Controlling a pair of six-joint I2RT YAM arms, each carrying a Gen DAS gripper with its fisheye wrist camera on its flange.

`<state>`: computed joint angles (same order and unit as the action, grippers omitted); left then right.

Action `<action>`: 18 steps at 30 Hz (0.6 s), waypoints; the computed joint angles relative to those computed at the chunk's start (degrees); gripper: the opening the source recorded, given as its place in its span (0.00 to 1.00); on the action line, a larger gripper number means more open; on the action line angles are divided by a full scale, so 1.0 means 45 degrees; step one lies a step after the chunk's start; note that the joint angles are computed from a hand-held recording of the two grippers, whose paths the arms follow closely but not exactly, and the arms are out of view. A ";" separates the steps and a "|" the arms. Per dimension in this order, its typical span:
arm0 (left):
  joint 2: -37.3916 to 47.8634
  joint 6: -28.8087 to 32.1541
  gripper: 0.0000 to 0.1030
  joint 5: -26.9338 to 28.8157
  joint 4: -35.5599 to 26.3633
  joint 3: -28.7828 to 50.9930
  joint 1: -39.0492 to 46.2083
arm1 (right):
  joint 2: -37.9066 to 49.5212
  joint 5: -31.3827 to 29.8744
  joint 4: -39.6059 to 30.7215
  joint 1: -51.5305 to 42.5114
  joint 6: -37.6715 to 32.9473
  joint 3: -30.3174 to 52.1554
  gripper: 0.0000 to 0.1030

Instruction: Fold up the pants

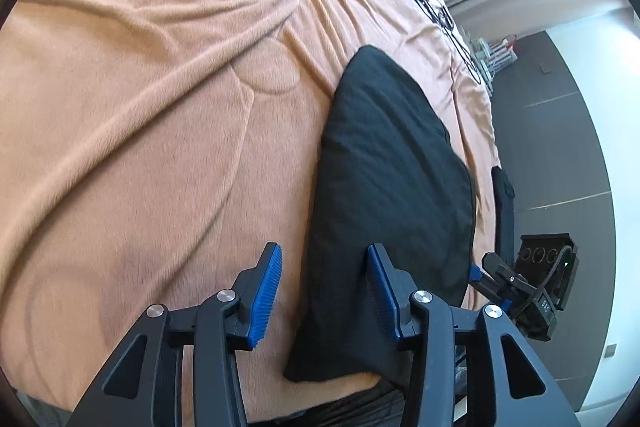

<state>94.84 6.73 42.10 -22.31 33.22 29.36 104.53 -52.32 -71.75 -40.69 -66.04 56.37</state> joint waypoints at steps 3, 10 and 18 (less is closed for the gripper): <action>0.0161 -0.0545 0.45 0.0065 0.0369 0.0347 -0.0270 | 0.0586 -0.0247 0.0337 0.0626 0.0797 0.0557 0.67; 0.1209 -0.1174 0.45 0.0368 0.1035 0.1139 -0.0693 | 0.1476 -0.0560 0.1664 0.1975 0.2821 0.0770 0.67; 0.2503 -0.1617 0.45 0.0712 0.1603 0.2203 -0.1207 | 0.2983 -0.1060 0.1084 0.2290 0.2951 0.2123 0.67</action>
